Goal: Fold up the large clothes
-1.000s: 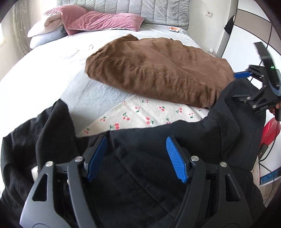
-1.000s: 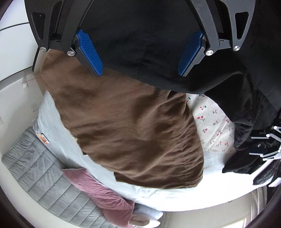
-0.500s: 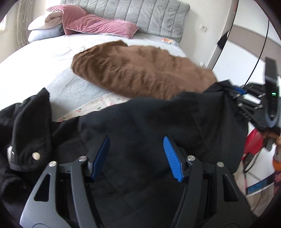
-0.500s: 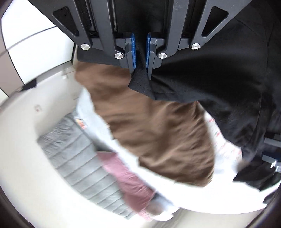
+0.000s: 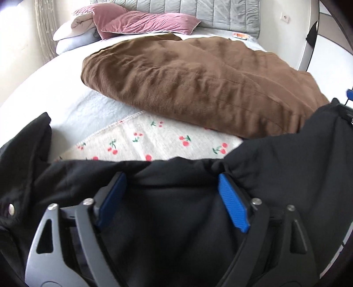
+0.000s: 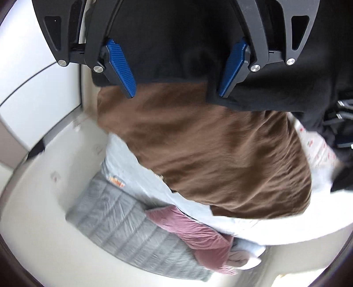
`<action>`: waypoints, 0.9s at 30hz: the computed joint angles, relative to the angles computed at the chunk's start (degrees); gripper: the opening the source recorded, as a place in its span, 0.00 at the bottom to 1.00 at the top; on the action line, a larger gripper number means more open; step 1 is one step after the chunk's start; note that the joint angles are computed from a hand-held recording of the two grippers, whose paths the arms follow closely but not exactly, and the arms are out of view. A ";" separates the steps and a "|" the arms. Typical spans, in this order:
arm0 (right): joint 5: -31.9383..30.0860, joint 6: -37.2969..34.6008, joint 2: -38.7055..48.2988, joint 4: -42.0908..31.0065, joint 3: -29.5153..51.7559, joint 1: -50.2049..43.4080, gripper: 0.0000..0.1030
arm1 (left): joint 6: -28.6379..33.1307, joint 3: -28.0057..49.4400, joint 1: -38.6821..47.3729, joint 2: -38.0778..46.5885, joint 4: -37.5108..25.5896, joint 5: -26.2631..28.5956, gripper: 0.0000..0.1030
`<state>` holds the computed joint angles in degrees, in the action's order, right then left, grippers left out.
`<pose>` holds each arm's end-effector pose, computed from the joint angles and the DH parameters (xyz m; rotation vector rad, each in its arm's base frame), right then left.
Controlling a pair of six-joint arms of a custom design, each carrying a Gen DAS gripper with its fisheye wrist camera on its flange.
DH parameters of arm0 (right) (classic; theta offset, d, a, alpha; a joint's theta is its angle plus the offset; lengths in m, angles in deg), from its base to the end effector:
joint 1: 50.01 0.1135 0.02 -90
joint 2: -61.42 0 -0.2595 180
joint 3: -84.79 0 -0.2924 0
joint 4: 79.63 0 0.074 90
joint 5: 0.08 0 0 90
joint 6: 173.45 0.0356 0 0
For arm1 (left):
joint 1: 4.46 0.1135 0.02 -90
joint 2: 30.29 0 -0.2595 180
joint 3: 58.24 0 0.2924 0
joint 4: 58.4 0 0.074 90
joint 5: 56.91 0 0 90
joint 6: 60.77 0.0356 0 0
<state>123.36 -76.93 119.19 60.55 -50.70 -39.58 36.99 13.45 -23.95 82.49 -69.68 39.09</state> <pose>0.2283 0.0221 0.1830 0.1563 2.3710 -0.5862 0.3831 -0.1395 0.0739 0.6298 2.4097 -0.2165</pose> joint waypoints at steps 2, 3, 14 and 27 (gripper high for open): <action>-4.58 0.23 -4.57 -2.51 -0.12 -4.31 0.77 | -1.39 -0.19 1.45 -1.55 -1.20 1.96 0.85; -8.67 -0.75 -6.98 -3.86 0.06 -6.95 0.77 | -2.54 -1.37 2.52 -2.86 -0.93 3.01 0.85; -16.27 14.73 -21.44 -24.19 1.15 10.50 0.77 | 9.26 -22.55 21.71 -34.94 -15.09 17.28 0.85; -7.48 39.06 10.63 -19.45 21.91 46.66 0.83 | 26.91 -8.93 57.74 -29.26 -30.04 28.48 0.85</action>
